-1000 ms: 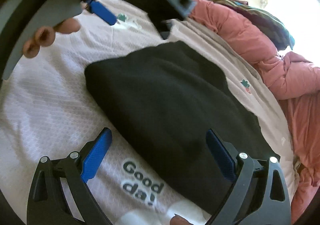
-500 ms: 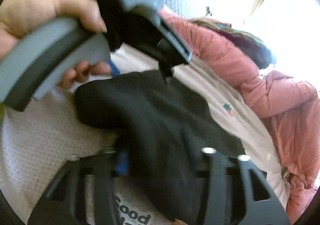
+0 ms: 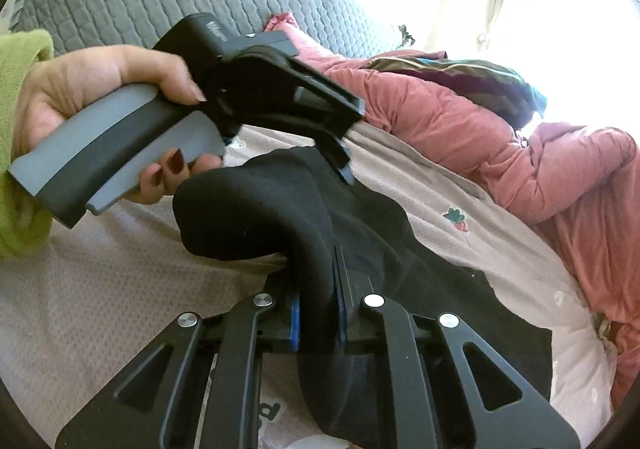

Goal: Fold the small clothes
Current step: 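Fold the held side over with the right gripper while the left gripper pinches the fold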

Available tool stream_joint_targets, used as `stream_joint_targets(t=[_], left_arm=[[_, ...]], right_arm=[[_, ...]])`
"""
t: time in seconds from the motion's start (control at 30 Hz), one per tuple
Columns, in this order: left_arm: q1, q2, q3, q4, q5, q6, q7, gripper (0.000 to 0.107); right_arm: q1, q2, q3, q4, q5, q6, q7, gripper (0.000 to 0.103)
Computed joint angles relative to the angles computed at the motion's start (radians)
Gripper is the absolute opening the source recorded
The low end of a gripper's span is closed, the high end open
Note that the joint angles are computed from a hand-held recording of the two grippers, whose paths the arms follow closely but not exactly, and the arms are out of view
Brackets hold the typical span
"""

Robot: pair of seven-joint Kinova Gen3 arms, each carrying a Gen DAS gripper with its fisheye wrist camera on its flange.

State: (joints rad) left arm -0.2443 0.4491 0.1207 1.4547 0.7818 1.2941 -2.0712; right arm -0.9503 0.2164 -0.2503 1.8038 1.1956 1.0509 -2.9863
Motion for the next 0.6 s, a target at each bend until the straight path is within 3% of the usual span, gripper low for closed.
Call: stream_joint_targets(t=[0.03,0.07,0.1,0.13,0.4,0.6], left_arm=[[0.019,-0.015,0.000,0.004,-0.019,-0.012,0.004,0.058],[0.034,-0.029,0.000,0.008,-0.036,-0.026,0.002,0.049],[0.057,-0.051,0.000,0.017,-0.061,-0.045,0.002,0.029],[0.076,-0.074,0.000,0.031,-0.075,-0.067,0.003,0.022],[0.132,-0.195,0.007,0.085,-0.018,-0.093,-0.002,0.020],[0.269,-0.260,0.021,0.105,-0.080,-0.182,0.082,0.020]], right_arm=[[-0.006,0.002,-0.002,0.002,0.001,0.010,-0.008,0.011],[-0.011,0.001,-0.003,0.005,0.001,0.020,-0.014,0.011],[-0.017,-0.001,-0.006,0.007,0.000,0.032,-0.023,0.011],[-0.024,-0.004,-0.008,0.010,0.002,0.046,-0.033,0.011],[-0.011,-0.153,-0.070,0.118,-0.026,0.123,-0.217,0.010],[0.052,-0.274,-0.147,0.218,-0.078,0.137,-0.346,0.010]])
